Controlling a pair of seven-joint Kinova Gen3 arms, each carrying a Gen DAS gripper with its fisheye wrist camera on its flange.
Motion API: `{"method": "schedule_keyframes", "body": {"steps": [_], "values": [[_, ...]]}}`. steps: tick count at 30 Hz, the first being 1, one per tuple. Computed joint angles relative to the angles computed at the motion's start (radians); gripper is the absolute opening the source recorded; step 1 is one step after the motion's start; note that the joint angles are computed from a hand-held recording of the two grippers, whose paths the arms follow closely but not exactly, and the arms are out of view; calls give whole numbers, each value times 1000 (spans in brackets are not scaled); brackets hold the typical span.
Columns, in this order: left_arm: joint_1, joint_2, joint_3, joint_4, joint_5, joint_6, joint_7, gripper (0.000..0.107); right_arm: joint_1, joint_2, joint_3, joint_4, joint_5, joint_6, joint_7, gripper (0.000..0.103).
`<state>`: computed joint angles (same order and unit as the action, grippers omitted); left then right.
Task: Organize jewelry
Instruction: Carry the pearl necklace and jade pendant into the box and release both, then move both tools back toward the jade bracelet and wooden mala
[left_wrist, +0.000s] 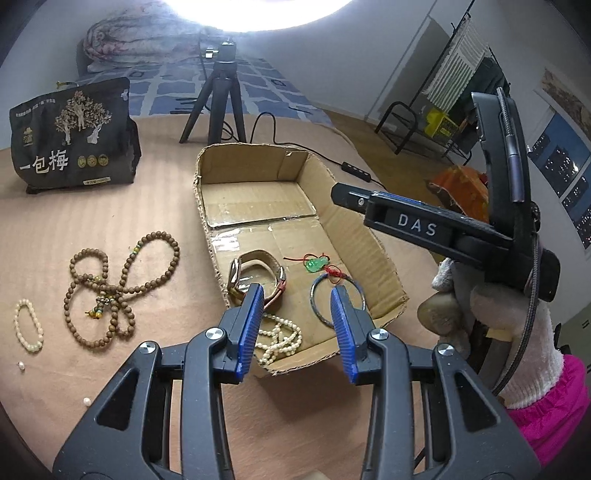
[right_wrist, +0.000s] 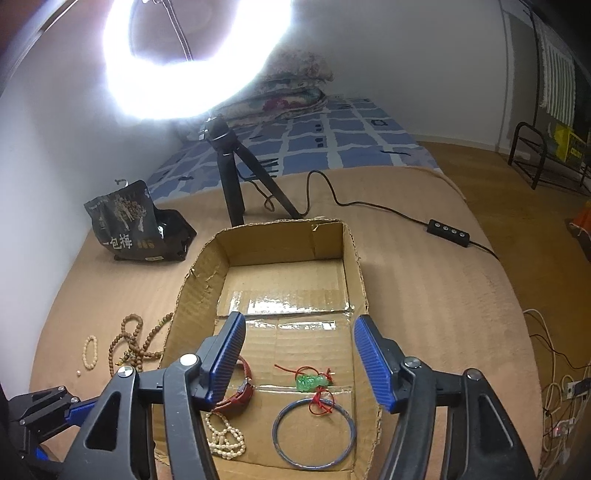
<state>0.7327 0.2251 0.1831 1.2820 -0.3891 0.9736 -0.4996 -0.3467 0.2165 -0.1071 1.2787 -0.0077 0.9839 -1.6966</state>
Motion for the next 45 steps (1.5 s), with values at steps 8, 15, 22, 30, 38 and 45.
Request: {"method": "schedule_keyframes", "body": {"steps": [8, 15, 22, 30, 38, 45], "values": [[4, -32, 1, 12, -36, 53, 15, 37, -9, -15, -1, 4, 5, -3, -20, 64], [-37, -120, 23, 71, -88, 118, 21, 37, -33, -40, -12, 4, 22, -12, -50, 69], [-146, -241, 63, 170, -83, 171, 3, 37, -80, -52, -39, -12, 35, -22, -51, 70], [-297, -386, 62, 291, -14, 177, -10, 37, -133, -31, -65, -32, 11, -3, -27, 76], [-425, -490, -5, 397, 114, 150, -76, 37, -213, 29, -84, -73, 5, 35, -10, 85], [-497, -500, -54, 478, 260, 109, -172, 37, -294, 90, -81, -90, 53, 92, -15, 85]]}}
